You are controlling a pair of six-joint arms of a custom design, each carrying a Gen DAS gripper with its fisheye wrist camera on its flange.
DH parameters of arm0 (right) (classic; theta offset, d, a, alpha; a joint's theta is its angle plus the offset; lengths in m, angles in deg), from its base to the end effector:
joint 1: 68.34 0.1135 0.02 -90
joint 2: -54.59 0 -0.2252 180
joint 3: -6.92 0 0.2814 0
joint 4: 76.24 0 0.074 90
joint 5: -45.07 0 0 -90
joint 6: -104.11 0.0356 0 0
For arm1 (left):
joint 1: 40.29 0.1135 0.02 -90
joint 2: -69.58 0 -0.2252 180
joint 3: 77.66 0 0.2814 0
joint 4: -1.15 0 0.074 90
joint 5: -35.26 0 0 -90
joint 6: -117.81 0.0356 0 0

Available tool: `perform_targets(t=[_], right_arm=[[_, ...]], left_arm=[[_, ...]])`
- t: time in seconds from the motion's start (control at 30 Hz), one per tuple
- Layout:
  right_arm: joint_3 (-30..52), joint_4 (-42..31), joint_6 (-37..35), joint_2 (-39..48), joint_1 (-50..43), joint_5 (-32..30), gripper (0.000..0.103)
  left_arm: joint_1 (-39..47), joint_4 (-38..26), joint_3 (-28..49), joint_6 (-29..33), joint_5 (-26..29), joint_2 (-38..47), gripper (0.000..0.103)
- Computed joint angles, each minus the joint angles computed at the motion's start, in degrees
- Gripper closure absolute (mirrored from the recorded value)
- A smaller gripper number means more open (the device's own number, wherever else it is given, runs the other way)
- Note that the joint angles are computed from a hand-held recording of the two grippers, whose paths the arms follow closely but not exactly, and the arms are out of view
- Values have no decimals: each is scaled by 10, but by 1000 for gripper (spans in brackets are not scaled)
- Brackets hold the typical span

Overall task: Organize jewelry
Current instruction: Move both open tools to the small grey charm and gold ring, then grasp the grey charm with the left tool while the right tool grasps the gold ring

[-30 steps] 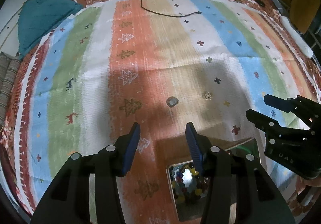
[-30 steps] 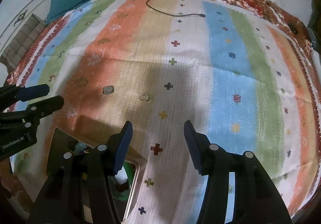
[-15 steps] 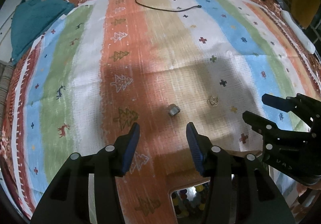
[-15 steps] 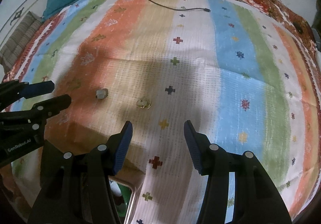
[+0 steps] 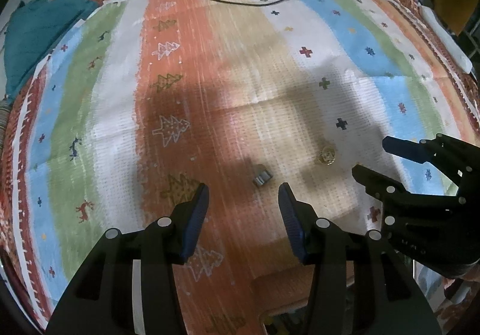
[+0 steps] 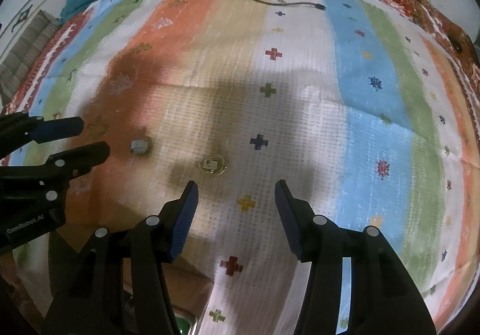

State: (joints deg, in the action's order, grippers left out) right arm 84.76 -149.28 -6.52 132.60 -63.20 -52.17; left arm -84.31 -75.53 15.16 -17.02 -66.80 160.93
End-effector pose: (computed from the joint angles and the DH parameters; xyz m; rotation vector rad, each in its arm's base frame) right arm 0.2846 0.0301 0.2283 -0.6573 2.7549 0.1212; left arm 0.2456 -0.2270 0.2406 -0.0584 2.8105 -0.0433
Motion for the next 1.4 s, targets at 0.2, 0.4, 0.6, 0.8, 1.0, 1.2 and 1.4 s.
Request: perform_targets(t=[0.2,0.4,0.6,0.8,1.0,1.2,1.4], right_arm=[[9,11,2,28,3,-1,50],[18,18,4,49,11,-1,50],[25,24,8,71,20,0,50],[30,30,6,84,25,-4,50],[32,37,2,96,29,-2,50],[31,48,-3,102,33,3,53],[26,55,-8,103,31,3,64]], left_arm=[[19,17,-11,19,22,12,55],[33,31,-17,39,37,24,56],[44,44,-13,58,54,40,56],[57,62,-19,61,79,46,56],[60,70,-15,66,80,61,56],[63,73,-5,77,72,76,60],[61,69,4,76,67,84,70]])
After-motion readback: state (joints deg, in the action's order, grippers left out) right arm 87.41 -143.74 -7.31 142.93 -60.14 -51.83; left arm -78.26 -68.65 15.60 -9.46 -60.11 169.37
